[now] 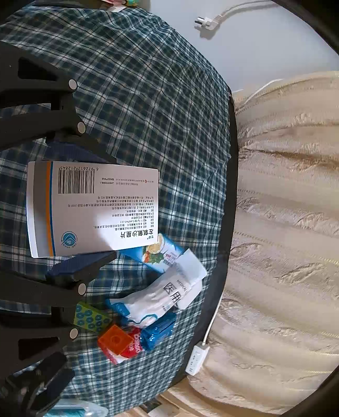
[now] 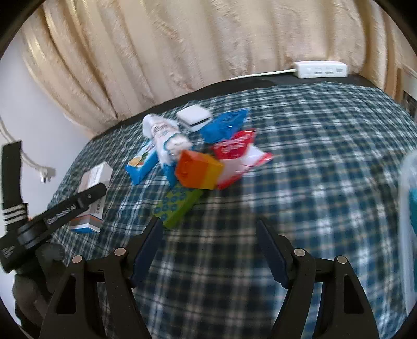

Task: Organize objects
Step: 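Grasp the white medicine box with the left tool, then grasp the green dotted toy brick with the right tool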

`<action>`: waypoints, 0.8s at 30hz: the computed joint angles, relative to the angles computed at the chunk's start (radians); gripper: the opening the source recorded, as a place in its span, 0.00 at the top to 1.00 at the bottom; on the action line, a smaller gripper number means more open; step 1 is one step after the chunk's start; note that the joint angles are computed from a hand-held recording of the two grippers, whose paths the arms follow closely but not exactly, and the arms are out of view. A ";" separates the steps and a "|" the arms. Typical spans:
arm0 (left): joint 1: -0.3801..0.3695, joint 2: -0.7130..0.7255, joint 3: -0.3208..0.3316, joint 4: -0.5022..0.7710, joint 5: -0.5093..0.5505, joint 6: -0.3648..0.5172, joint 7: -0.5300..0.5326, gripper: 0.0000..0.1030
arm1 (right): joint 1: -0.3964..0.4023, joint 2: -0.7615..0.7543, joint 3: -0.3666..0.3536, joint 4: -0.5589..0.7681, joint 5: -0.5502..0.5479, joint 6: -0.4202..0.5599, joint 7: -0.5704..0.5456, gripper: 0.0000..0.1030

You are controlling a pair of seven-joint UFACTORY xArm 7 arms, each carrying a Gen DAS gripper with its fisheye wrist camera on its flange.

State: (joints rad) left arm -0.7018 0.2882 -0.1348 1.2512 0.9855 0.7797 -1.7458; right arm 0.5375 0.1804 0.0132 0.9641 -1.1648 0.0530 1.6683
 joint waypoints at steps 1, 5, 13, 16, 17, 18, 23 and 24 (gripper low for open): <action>-0.002 -0.003 0.001 -0.001 0.003 0.006 -0.006 0.36 | -0.010 0.015 0.019 0.012 0.045 0.006 -0.052 0.27; 0.011 -0.031 0.001 -0.029 0.008 -0.010 -0.034 0.36 | -0.002 0.078 0.048 0.075 0.190 0.035 -0.221 0.27; 0.035 -0.070 -0.018 -0.068 0.027 0.000 -0.083 0.36 | 0.089 0.164 -0.020 0.176 0.289 0.100 -0.344 0.27; 0.043 -0.073 -0.023 -0.073 0.032 -0.010 -0.087 0.36 | 0.119 0.184 -0.047 0.202 0.313 0.106 -0.377 0.27; 0.045 -0.073 -0.025 -0.073 0.032 -0.012 -0.087 0.36 | 0.126 0.190 -0.054 0.208 0.321 0.108 -0.387 0.27; 0.047 -0.074 -0.025 -0.074 0.031 -0.014 -0.086 0.36 | 0.132 0.197 -0.058 0.216 0.329 0.111 -0.401 0.27; 0.050 -0.074 -0.028 -0.076 0.028 -0.018 -0.083 0.36 | 0.172 0.212 -0.094 0.237 0.322 0.137 -0.409 0.28; 0.050 -0.073 -0.028 -0.075 0.028 -0.017 -0.081 0.36 | 0.178 0.213 -0.099 0.241 0.318 0.148 -0.405 0.28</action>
State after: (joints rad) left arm -0.6521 0.2153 -0.1633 1.1763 1.0138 0.7624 -1.8269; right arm 0.7157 0.3931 -0.0855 1.2053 -0.8469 0.2011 1.2633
